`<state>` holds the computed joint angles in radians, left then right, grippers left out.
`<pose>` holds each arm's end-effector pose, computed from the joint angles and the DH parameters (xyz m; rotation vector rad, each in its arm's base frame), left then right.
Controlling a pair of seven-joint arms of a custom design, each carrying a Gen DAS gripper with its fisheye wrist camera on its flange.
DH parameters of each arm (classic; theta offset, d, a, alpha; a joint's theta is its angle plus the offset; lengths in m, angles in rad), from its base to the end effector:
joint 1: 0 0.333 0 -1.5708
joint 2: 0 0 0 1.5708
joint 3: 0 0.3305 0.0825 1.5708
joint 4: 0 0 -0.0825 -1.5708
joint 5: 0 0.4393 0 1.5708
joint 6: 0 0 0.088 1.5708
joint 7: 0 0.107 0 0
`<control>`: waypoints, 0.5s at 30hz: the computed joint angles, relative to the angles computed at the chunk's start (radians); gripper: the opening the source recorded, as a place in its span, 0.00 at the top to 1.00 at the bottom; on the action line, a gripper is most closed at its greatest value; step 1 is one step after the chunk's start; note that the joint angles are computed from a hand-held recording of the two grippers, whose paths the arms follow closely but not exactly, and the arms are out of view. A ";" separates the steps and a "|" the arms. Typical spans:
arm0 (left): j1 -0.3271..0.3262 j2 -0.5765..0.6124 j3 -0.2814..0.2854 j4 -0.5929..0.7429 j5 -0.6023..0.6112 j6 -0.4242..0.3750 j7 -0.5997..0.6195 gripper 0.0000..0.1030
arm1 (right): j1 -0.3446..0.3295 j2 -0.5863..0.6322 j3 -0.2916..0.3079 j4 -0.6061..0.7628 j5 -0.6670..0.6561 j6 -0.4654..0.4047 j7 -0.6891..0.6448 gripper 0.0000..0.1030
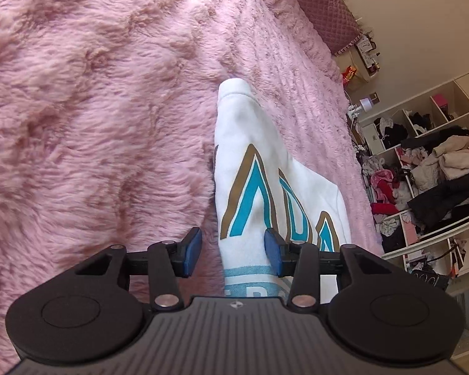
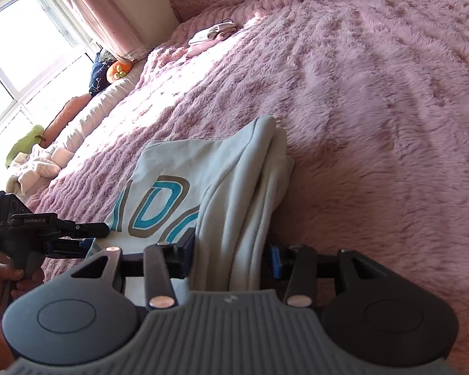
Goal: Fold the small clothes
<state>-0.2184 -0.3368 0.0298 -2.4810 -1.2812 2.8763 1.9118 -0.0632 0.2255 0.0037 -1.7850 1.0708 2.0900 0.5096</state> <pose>0.4989 -0.0394 0.4477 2.4590 -1.2682 1.4169 0.6954 0.0017 0.4479 -1.8762 1.1554 0.1678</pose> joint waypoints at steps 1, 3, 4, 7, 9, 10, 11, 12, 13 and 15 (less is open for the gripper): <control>0.016 -0.035 -0.014 -0.025 0.043 0.010 -0.040 0.53 | -0.006 -0.011 -0.003 -0.009 0.011 0.001 -0.006 0.60; 0.013 -0.116 -0.031 -0.081 0.102 0.052 -0.088 0.53 | -0.014 -0.068 -0.010 -0.064 0.052 0.039 -0.062 0.62; -0.002 -0.150 -0.037 -0.104 0.111 0.079 -0.096 0.53 | -0.018 -0.103 -0.016 -0.097 0.080 0.046 -0.112 0.62; -0.024 -0.238 -0.131 -0.169 0.175 0.194 -0.185 0.53 | -0.024 -0.232 -0.055 -0.219 0.157 0.018 -0.291 0.62; -0.049 -0.270 -0.185 -0.195 0.199 0.246 -0.237 0.53 | -0.020 -0.306 -0.091 -0.288 0.157 -0.037 -0.368 0.62; -0.077 -0.274 -0.195 -0.202 0.198 0.274 -0.250 0.53 | -0.016 -0.337 -0.106 -0.317 0.143 -0.064 -0.402 0.62; -0.137 -0.268 -0.183 -0.206 0.185 0.318 -0.246 0.53 | -0.010 -0.362 -0.120 -0.341 0.129 -0.088 -0.435 0.62; -0.169 -0.264 -0.187 -0.211 0.185 0.346 -0.259 0.53 | -0.004 -0.381 -0.131 -0.361 0.115 -0.108 -0.466 0.62; -0.179 -0.252 -0.207 -0.212 0.191 0.368 -0.280 0.53 | 0.002 -0.395 -0.139 -0.378 0.096 -0.123 -0.491 0.63; -0.200 -0.228 -0.235 -0.215 0.207 0.406 -0.315 0.53 | 0.012 -0.416 -0.147 -0.412 0.056 -0.123 -0.505 0.63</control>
